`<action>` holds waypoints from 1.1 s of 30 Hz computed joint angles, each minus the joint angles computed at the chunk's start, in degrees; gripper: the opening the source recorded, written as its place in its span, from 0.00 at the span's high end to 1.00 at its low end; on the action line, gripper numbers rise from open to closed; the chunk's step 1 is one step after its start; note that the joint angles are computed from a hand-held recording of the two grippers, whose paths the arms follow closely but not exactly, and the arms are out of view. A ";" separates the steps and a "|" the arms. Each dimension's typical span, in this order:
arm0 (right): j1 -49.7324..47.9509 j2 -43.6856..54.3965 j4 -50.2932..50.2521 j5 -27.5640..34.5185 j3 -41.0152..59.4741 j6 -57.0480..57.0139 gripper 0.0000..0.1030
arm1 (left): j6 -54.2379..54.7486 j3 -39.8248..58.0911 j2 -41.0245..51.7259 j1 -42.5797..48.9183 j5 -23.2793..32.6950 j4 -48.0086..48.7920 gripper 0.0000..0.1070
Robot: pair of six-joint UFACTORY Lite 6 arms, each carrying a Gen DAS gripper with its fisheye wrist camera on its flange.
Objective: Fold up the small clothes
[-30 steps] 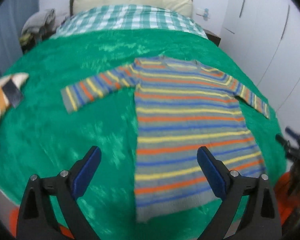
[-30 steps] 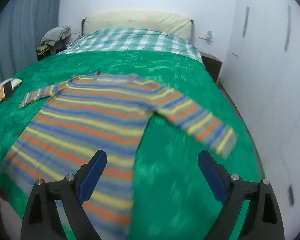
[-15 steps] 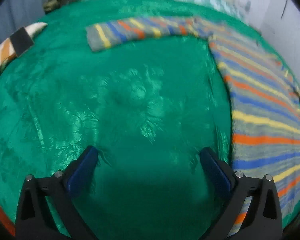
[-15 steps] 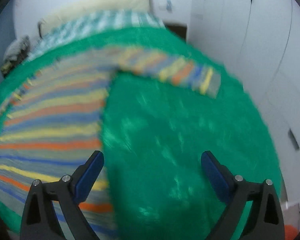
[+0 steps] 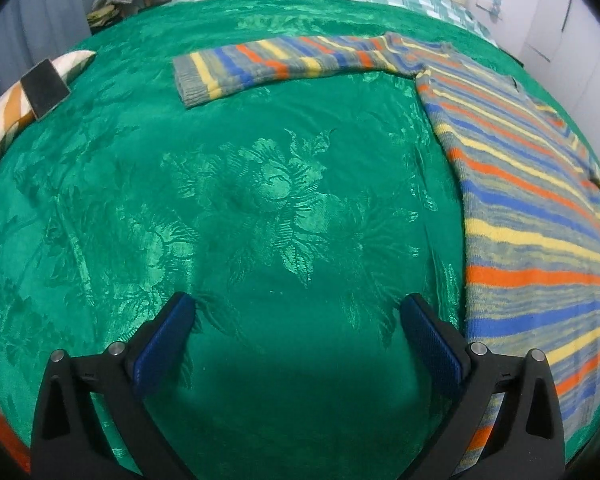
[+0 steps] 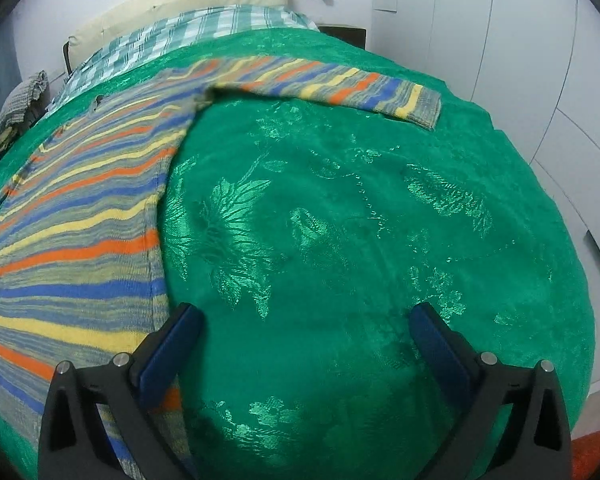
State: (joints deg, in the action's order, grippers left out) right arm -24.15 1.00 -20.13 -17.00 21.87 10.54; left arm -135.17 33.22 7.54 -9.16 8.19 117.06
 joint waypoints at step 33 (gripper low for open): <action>1.96 0.51 7.71 2.15 1.73 -5.87 0.00 | 9.63 1.49 1.91 -1.53 1.60 -8.27 0.04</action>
